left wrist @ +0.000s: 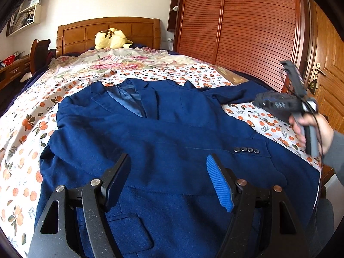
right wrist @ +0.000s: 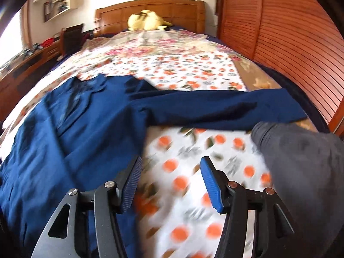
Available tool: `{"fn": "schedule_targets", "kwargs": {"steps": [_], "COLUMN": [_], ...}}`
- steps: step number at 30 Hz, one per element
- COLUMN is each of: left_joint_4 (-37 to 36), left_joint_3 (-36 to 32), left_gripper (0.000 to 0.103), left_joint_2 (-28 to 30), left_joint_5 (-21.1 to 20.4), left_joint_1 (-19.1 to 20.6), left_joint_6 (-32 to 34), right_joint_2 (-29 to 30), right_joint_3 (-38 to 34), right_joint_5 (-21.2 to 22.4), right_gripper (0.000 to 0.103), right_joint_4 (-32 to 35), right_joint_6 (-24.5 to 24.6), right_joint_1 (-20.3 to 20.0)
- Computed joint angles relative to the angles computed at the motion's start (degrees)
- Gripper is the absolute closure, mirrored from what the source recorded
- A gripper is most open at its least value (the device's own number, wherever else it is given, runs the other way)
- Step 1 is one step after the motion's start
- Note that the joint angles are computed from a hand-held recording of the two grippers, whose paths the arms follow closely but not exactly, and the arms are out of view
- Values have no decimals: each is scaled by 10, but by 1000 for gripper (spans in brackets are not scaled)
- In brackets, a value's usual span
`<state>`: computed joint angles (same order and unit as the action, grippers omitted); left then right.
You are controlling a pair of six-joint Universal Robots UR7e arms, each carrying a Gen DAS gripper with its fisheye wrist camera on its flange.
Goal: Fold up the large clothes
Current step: 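Move the right gripper to the other sleeve cuff and grasp it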
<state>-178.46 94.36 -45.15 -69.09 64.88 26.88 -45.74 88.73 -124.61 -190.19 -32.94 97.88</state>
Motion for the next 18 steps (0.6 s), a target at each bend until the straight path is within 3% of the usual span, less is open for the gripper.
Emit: {"fn": "schedule_targets", "kwargs": {"steps": [5,11,15,18], "left_joint_4": [8,26,32,38], "left_joint_3": [-8,-18,-20,-22], "left_gripper": [29,29,29,29], "left_joint_2": [7,11,12,13], "left_joint_5": [5,4,2,2], "left_joint_1": [2,6,7,8], "left_joint_6": [-2,-11,-10,-11], "right_joint_2": [48,108,131,156], "right_joint_3": [-116,-245,-306,-359], "right_joint_5": [-19,-34,-19,-34], "right_gripper": [44,44,44,44], "right_joint_4": [62,165,236,280], "right_joint_6": [27,127,207,228], "right_joint_1": [-17,-37,-52,-54]}}
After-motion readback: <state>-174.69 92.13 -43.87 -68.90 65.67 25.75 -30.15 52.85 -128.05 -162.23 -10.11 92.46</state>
